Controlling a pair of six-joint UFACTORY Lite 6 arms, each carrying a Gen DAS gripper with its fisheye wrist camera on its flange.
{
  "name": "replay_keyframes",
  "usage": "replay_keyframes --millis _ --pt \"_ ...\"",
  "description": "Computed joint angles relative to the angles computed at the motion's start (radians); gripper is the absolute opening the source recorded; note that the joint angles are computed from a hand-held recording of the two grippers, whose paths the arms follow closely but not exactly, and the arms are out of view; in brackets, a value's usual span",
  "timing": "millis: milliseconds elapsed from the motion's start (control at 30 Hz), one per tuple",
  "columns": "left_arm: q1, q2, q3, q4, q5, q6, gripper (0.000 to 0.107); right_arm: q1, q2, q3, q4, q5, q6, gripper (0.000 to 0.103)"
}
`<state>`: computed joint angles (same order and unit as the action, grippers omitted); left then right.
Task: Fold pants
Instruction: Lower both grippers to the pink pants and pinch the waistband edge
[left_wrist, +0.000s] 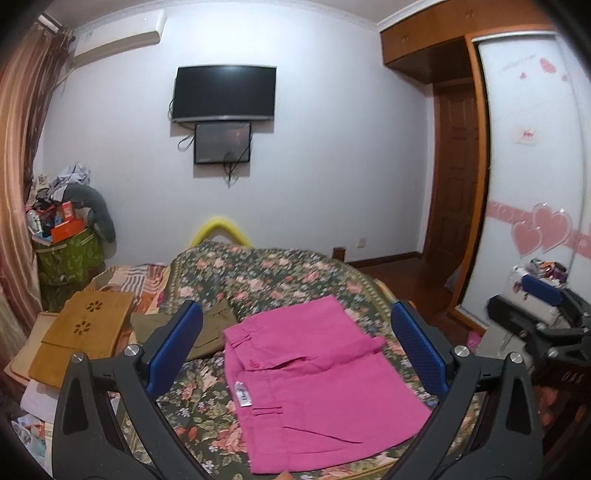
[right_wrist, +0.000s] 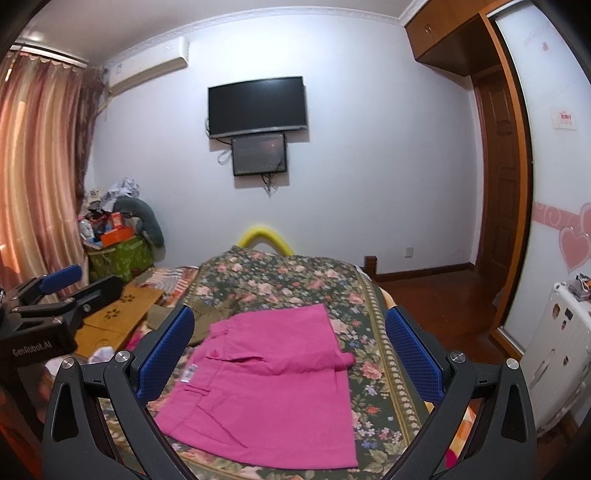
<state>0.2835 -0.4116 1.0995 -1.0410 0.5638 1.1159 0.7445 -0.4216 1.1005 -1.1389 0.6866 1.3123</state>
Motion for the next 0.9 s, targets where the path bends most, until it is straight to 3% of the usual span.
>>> replay_keyframes --millis 267,400,600,800,900 --pt "-0.025 0.326 0.149 0.126 -0.086 -0.067 0.103 -0.280 0.071 -0.037 0.161 -0.172 -0.179 0.103" --pt "-0.038 0.532 0.273 0.257 -0.107 -0.194 0.103 -0.380 0.149 -0.042 0.270 -0.248 -0.321 0.103" --pt "-0.050 0.881 0.536 0.512 -0.062 -0.438 0.103 -0.477 0.321 -0.008 0.451 -0.328 -0.507 0.102" --pt "-0.072 1.087 0.710 0.616 0.017 -0.532 0.102 -0.567 0.544 0.102 0.918 -0.397 -0.972 0.102" --pt "-0.084 1.199 0.834 0.638 0.088 -0.546 0.081 -0.587 0.653 0.182 1.034 -0.383 -1.108 0.098"
